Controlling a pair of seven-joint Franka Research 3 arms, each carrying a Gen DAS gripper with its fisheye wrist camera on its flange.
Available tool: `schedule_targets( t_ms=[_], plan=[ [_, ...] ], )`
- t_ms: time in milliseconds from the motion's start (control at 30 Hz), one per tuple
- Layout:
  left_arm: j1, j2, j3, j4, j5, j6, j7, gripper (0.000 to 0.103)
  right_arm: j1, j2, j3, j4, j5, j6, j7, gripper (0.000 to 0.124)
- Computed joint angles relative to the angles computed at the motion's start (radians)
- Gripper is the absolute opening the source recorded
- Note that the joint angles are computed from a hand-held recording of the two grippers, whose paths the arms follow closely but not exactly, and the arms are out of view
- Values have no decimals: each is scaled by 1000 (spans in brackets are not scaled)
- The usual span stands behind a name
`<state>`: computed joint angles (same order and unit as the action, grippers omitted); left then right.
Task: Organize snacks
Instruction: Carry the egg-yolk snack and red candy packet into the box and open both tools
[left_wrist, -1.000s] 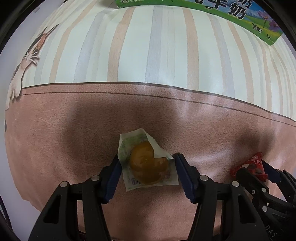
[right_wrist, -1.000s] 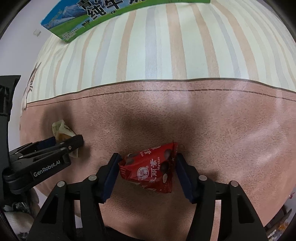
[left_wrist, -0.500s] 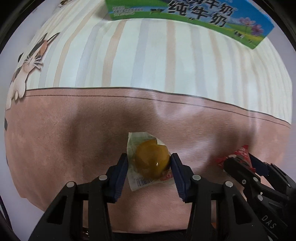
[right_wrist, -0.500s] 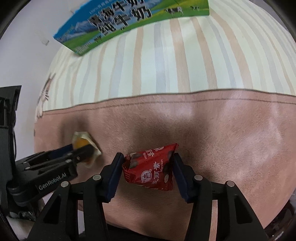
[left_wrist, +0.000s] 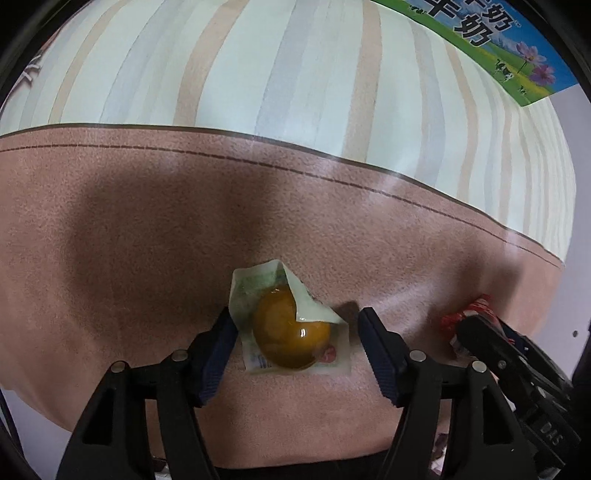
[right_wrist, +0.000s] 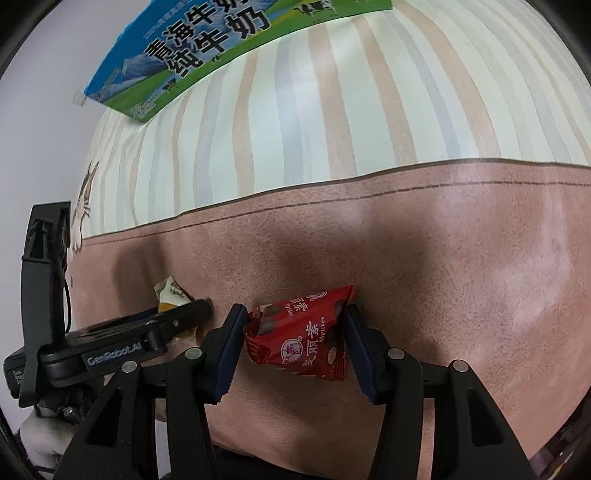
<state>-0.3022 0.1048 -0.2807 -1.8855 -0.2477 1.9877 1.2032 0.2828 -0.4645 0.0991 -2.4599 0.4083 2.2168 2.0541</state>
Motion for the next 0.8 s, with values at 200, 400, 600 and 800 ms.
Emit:
schedule_targets(
  t_ms=[200, 400, 600, 800],
  plan=[
    [17, -7, 8, -11, -43, -2, -7, 65, 1, -2, -4, -1, 12, 5, 1, 56],
    [-15, -44, -2, -17, 71, -12, -71, 57, -2, -20, -4, -6, 7, 0, -5, 56],
    [-39, -89, -8, -9, 110, -19, -89, 57, -5, -50, -5, -11, 3, 9, -10, 56],
    [-54, -85, -11, 76, 118, -15, -88, 57, -18, -75, -18, 12, 5, 24, -27, 56]
  ],
)
